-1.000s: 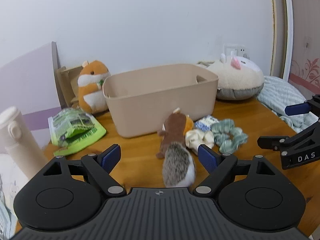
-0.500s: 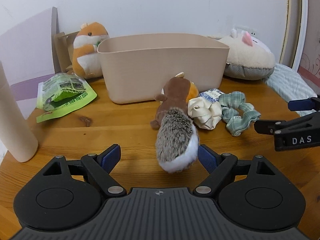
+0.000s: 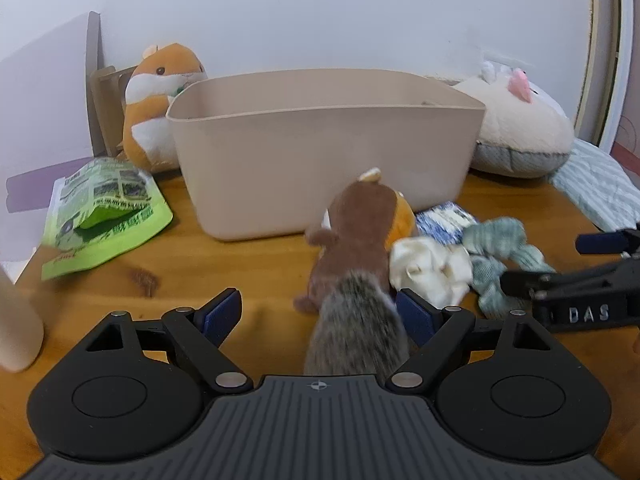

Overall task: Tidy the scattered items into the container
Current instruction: 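Grasp the brown furry-tailed plush with left tool while right tool grasps the green plaid scrunchie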

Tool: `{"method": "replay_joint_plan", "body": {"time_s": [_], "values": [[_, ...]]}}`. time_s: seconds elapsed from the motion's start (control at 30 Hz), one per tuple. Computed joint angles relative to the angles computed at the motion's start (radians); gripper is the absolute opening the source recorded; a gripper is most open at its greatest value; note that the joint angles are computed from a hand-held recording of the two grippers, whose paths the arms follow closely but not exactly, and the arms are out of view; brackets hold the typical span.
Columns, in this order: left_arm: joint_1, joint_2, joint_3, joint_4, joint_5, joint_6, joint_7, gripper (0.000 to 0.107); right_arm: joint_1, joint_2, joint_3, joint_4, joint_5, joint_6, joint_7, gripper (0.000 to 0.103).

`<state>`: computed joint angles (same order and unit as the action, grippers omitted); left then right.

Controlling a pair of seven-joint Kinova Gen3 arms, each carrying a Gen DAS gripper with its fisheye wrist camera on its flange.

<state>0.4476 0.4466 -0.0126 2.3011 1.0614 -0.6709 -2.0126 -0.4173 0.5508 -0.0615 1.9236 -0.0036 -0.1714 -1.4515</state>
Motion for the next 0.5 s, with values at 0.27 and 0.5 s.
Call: {"method": "replay_joint_plan", "body": {"time_s": [0.27, 0.5], "values": [[-0.075, 0.031, -0.016, -0.048, -0.126, 0.04, 0.061, 0.086, -0.063, 0.038, 0.064, -0.048, -0.029, 0.013, 0.018, 0.103], [-0.158, 0.037, -0.021, -0.063, -0.328, 0.13, 0.233, 0.086, -0.077, 0.058, 0.078, -0.074, -0.039, 0.022, 0.029, 0.103]]}}
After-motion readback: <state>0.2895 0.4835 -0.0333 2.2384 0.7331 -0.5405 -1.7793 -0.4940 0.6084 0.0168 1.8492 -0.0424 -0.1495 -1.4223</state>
